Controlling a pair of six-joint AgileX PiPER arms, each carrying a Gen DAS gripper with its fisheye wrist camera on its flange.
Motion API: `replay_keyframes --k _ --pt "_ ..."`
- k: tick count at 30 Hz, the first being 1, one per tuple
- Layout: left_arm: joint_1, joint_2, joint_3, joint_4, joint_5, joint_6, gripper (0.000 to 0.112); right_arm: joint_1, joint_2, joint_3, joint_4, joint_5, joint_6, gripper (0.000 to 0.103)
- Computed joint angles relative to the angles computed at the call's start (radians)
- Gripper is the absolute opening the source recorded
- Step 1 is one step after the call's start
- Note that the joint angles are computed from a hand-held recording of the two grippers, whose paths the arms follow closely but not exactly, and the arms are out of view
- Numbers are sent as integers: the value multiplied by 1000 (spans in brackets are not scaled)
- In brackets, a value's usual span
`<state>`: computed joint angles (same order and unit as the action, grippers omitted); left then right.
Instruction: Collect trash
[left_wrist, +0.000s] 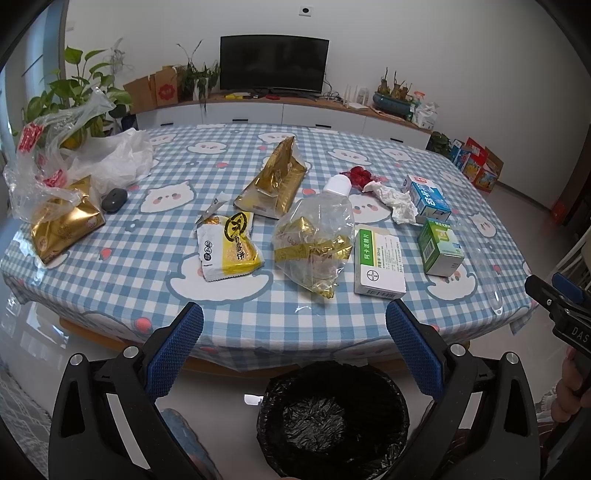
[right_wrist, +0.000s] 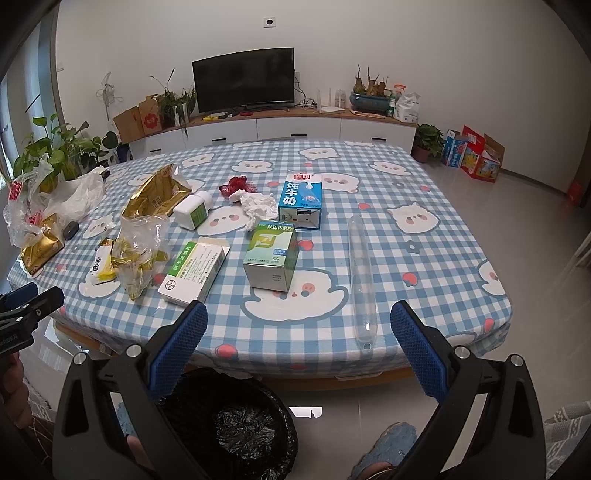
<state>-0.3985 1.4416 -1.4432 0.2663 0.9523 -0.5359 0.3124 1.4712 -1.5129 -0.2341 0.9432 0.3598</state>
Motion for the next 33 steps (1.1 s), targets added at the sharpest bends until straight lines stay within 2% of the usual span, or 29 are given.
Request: replay_keyframes --k 15,18,21,24,25,29,30,31,33 --pt "-6 -9 16 22 -28 -17 97 0 -1 -2 0 1 -1 95" --pt "2 11 -21 -14 30 10 97 0 -1 -2 2 1 -1 95" --pt "0 12 -22 -11 29 10 97 0 0 -3 1 0 -3 95" --pt "8 23 -46 -31 61 27 97 -2 -1 -7 6 0 -9 95" --pt "3 13 -29 -14 33 15 97 -2 0 -9 6 0 -10 95" --pt "12 24 -66 -42 78 47 97 14 1 -25 -6 10 3 95" --pt "15 22 -66 -44 75 50 97 17 3 -33 -7 13 3 95" --pt "12 5 -42 -24 32 34 97 19 7 -43 -6 16 3 95" --pt "20 -8 -30 -15 -4 23 97 26 20 -66 -8 23 6 95"
